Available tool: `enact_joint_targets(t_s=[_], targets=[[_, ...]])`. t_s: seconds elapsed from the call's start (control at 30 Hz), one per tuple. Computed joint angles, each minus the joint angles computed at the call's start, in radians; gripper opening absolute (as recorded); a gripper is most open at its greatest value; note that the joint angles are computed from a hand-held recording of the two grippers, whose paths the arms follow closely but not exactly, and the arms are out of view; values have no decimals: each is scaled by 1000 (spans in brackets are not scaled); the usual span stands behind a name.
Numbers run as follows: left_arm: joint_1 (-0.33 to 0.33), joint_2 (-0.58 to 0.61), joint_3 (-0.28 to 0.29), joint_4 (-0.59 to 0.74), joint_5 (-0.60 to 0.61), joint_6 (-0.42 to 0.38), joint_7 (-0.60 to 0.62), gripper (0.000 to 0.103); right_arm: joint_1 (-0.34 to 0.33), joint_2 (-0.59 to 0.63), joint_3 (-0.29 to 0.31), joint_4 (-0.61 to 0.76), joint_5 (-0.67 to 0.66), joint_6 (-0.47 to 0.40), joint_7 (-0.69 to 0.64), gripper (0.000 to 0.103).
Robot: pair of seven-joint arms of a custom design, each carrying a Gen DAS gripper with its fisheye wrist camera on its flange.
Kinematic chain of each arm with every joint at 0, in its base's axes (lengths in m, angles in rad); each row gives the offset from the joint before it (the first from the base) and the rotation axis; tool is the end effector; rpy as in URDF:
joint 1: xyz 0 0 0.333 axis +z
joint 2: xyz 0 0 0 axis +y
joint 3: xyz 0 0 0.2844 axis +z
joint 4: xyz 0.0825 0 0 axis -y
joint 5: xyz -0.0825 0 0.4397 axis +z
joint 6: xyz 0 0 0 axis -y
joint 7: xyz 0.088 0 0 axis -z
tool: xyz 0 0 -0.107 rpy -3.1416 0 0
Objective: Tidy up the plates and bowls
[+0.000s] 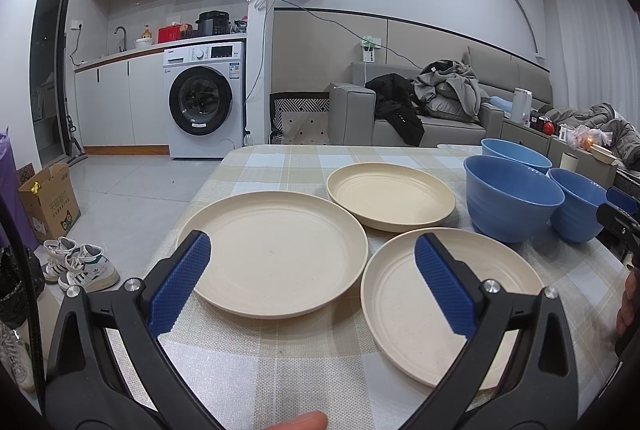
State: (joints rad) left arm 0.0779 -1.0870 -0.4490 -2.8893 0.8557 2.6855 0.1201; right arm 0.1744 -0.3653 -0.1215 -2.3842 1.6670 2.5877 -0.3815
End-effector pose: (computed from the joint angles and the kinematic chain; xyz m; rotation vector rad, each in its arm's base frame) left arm 0.3613 -0.1355 0.4693 -1.7198 1.0502 -0.7754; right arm 0.5312 0.0088 0.4487 -1.7385 0.8327 -0.6326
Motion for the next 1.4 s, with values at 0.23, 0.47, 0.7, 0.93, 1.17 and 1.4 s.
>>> enact_joint_targets(t_s=[0.23,0.47,0.7,0.93,1.17,1.4], targets=[[-2,0,2,0,0,-1,0,102,0,-1,0,-1,-1,0,0,103],[-1,1,4,0,3,2,2,102,0,0,1,0,-3,1,3,103],[1,5,0,1,5,2,-6,102,4,10,12,7,-8,32,7,103],[3,4,1,0,7,5,-9,102,10,27,21,20,-40,65,35,103],[5,21,20,11,-6,11,1,102,17,33,20,28,-107,76,110,103],[-37,15,61,23,-63,-44,75,102,34,18,27,25,-172,92,176,103]])
